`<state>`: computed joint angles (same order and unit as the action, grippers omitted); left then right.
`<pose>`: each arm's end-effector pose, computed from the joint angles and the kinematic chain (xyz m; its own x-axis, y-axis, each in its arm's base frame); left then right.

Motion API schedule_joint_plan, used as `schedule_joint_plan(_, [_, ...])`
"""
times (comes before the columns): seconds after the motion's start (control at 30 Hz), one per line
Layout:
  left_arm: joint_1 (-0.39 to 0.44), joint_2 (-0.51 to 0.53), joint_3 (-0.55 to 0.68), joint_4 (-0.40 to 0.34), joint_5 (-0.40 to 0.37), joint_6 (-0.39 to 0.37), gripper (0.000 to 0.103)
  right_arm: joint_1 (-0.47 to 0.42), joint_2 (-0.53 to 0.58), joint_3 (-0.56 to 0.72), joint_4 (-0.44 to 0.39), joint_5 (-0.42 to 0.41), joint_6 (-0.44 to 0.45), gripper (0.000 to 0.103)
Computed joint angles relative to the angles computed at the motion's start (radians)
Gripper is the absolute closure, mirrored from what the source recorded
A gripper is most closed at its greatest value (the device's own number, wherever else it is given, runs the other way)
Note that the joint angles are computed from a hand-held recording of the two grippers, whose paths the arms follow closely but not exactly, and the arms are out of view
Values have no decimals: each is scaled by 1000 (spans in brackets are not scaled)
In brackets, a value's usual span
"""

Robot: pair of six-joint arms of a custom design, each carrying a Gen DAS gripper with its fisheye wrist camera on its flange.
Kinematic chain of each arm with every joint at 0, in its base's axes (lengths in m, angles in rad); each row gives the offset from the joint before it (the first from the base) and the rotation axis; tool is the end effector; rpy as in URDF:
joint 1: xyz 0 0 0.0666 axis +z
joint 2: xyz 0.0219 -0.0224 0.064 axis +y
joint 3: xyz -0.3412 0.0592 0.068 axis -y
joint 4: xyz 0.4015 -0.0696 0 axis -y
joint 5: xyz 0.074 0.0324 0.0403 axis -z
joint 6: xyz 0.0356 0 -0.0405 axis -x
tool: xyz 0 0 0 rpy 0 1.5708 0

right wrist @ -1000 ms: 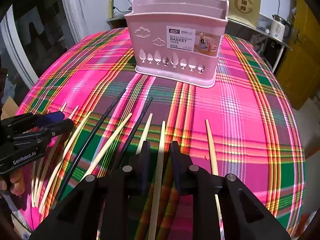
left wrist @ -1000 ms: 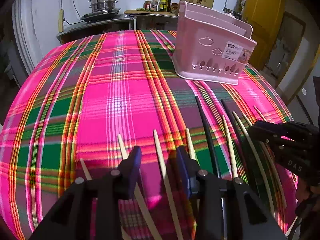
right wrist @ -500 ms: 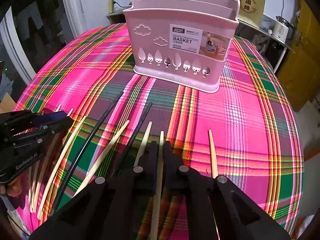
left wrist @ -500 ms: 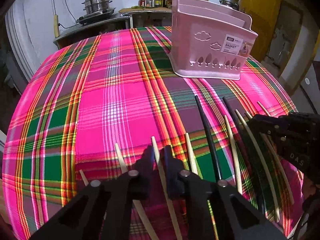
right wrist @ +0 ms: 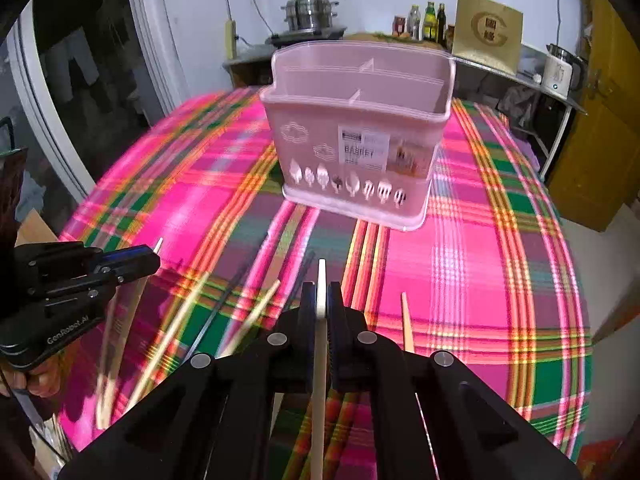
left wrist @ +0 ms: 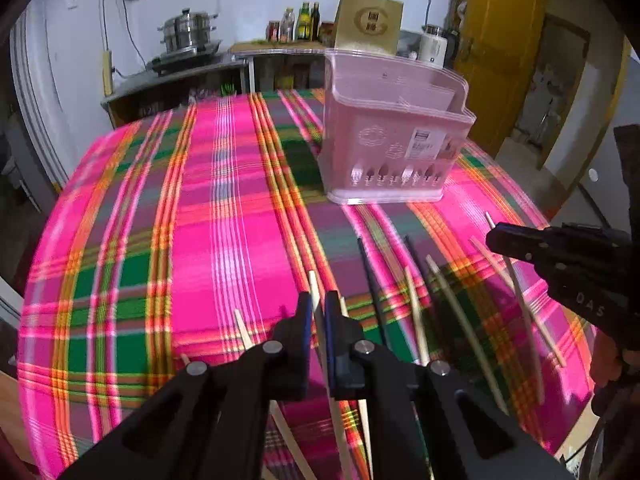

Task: Organize utensils
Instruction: 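Lift the held chopsticks and carry both tools over the pink basket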

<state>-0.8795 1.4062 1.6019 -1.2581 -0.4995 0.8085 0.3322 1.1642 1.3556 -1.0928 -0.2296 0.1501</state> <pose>0.3176 -0.3576 0.4644 -0.7662 -0.0699 -0.6388 -0.0384 0.9973 -0.0631 0.3859 0.1413 0.4619 -0.6655 -0.3836 -0.6402 -0.5568 0.8264 0.0837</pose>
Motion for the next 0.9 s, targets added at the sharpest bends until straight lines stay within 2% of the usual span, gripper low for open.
schedule_joint_plan(0.43, [-56, -51, 104, -32, -146, -25, 98, -40, -84, 39, 31, -66, -26, 98])
schedule_joint_plan(0.67, [-62, -44, 140, -32, -167, -37, 98, -44, -106, 60, 48, -74, -25, 98])
schedule_joint_plan(0.9, [-51, -10, 215, -14, -171, -94, 98, -55, -101, 93, 57, -83, -27, 98])
